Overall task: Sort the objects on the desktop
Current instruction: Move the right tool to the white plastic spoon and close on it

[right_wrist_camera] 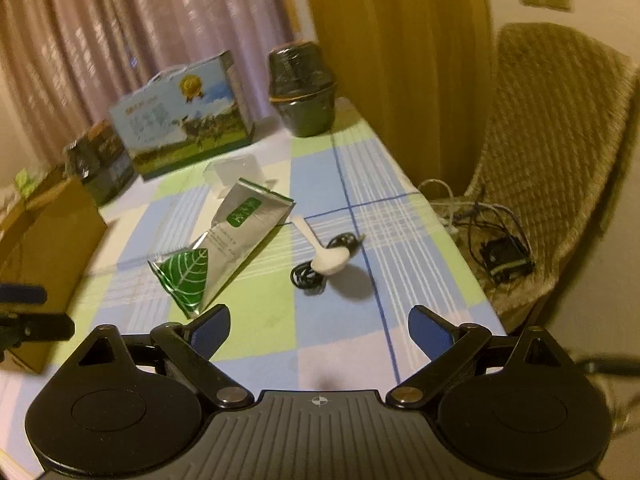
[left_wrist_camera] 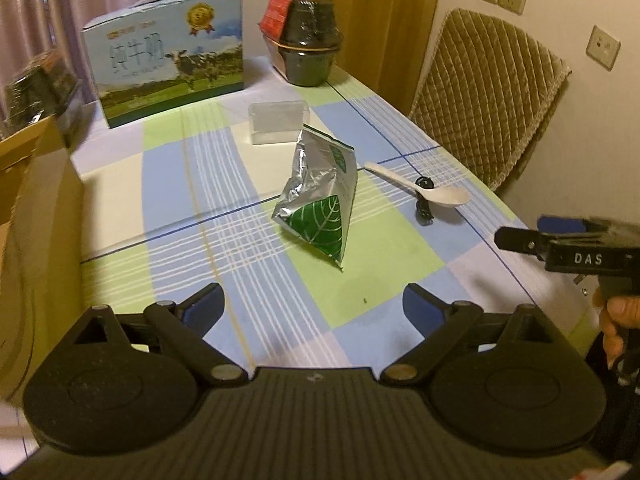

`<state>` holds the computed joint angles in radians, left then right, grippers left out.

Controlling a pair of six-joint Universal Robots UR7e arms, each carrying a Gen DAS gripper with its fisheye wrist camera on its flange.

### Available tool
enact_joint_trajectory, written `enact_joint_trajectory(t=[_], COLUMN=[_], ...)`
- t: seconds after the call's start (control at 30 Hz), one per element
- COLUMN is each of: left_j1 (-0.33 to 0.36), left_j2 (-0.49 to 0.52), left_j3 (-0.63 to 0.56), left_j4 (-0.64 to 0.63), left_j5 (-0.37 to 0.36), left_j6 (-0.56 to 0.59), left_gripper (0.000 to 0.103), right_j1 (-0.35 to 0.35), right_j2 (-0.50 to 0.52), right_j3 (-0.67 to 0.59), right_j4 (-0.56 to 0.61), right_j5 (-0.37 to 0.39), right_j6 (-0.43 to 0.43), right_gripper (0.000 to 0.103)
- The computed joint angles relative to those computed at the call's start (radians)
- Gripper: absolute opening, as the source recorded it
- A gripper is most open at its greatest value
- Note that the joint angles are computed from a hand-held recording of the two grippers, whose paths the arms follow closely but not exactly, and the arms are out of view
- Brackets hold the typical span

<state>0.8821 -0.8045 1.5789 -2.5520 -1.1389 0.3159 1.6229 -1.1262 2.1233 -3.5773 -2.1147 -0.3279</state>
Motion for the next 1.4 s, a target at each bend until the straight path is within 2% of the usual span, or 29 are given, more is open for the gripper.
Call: enact_joint_trajectory(t=[0.13, 0.2, 0.37, 0.6, 0.67, 1.03, 1.23, 1.33, 1.4], left_j1=[0.009, 0.012, 0.014, 0.025, 0.026, 0.04, 0.044, 0.044, 0.044], left_j2=[0.049, 0.075, 0.139, 0.228, 0.241, 0.258, 0.259, 0.258, 0.257], left_j3=[-0.053, -0.084, -0.169, -0.301, -0.32, -0.34, -0.345, -0.345, -0.344], left_j4=[0.014, 0.027, 0.063, 0.133, 0.144, 0.169, 0.178, 0.179, 0.178], left_j5=[0.0, 0.005, 0.007, 0.005, 0.007, 0.002, 0.006, 0.005, 0.006], left_j6=[0.034, 0.056, 0.121, 0.164, 0.171, 0.173, 0.169, 0.17, 0.17], left_gripper=[0.094, 0.094, 0.094, 0.094, 0.094, 0.094, 0.094, 0.094, 0.094], right_j1=[-0.027, -0.035, -0.049, -0.057, -0.056, -0.072, -0.074, -0.075, -0.073], right_j2=[0.001, 0.003, 0.024, 0.067, 0.084, 0.101, 0.095, 0.092, 0.093], right_j3=[-0.073, -0.116, -0.226, -0.315, -0.329, -0.361, -0.356, -0.354, -0.353], right_j4=[0.12, 0.188, 0.368, 0.527, 0.534, 0.581, 0.585, 0.591, 0.586], right_j5=[0.036, 0.042, 0.029, 0.019, 0.005, -0.002, 0.001, 0.011, 0.009], right_j6=[-0.072, -0.117, -0.177, -0.253, -0.272, -0.247, -0.232, -0.219, -0.21], right_gripper=[0.092, 0.088, 0.07, 0.062, 0.058, 0.043, 0.038, 0.027, 0.027])
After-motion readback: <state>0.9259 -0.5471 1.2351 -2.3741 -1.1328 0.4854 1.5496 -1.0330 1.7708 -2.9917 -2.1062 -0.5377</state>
